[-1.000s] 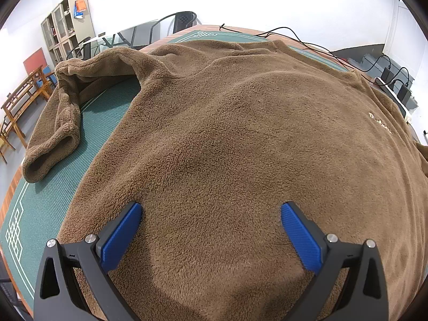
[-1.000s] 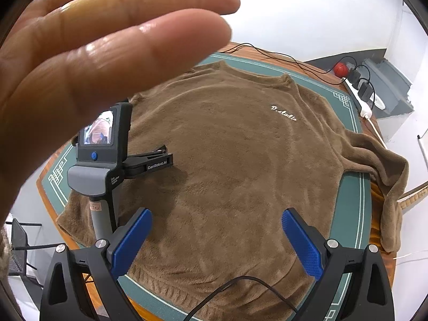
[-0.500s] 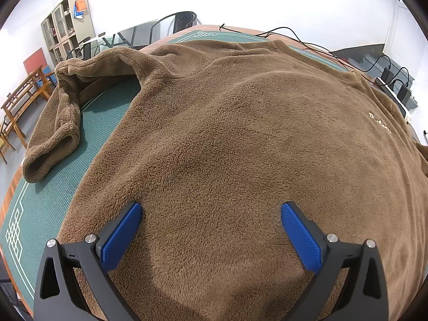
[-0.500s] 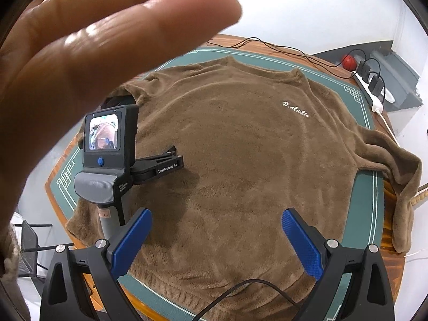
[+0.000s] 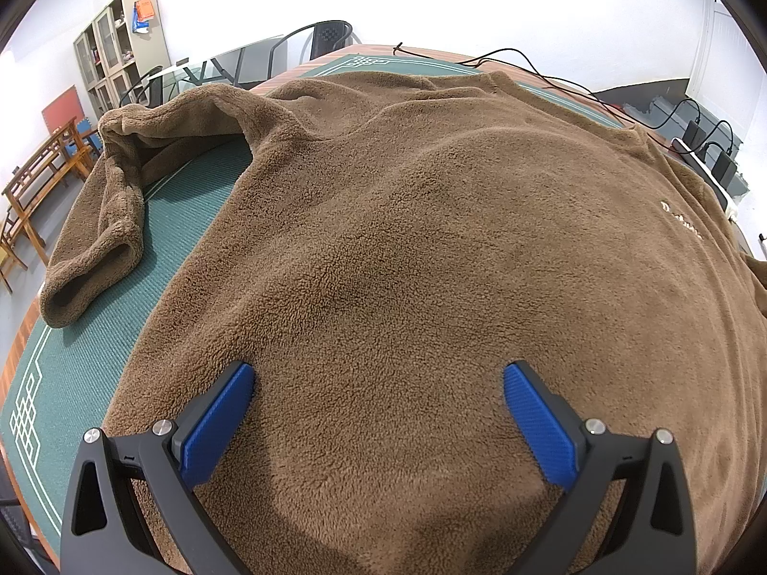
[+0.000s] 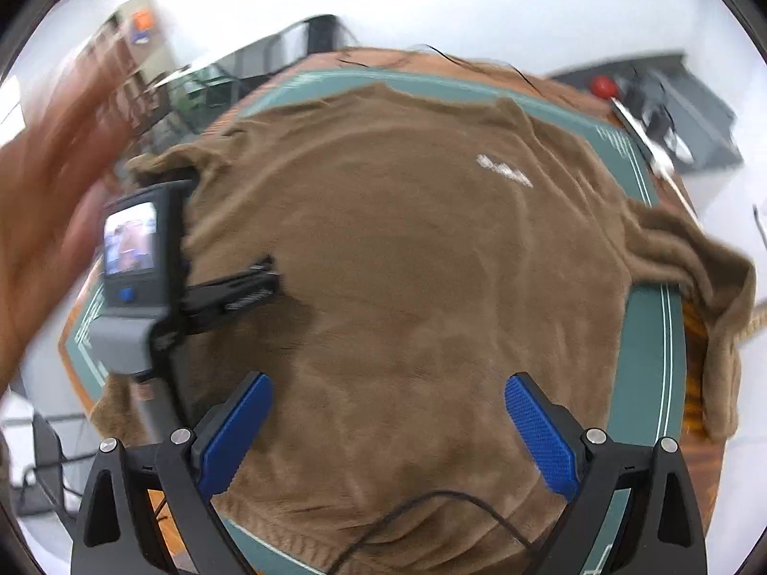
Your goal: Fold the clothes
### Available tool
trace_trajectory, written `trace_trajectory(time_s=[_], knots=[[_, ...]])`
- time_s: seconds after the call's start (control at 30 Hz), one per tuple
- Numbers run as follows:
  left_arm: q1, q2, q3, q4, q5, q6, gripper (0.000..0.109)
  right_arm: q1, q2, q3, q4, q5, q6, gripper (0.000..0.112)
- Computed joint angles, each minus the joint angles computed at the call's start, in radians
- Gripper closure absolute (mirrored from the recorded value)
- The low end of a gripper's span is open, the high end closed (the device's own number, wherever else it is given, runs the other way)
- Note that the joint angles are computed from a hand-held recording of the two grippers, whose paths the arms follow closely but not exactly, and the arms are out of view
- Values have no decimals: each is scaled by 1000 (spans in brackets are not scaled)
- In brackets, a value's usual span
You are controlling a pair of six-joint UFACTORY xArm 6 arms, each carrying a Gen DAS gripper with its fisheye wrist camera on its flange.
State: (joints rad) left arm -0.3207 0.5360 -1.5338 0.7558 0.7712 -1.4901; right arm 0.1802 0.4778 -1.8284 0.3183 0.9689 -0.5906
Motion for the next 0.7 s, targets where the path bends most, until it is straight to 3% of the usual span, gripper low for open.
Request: trace_trajectory(time_s=[0.27, 0.47, 0.7], knots=[[0, 0, 0, 0, 0, 1, 6, 2, 111, -120, -69, 81, 87, 13], [0, 0, 0, 0, 0, 1, 6, 40, 101, -88, -113, 68, 73, 13], [0, 0, -1, -1, 0, 1, 6, 56, 140, -103, -244, 106, 157, 13]])
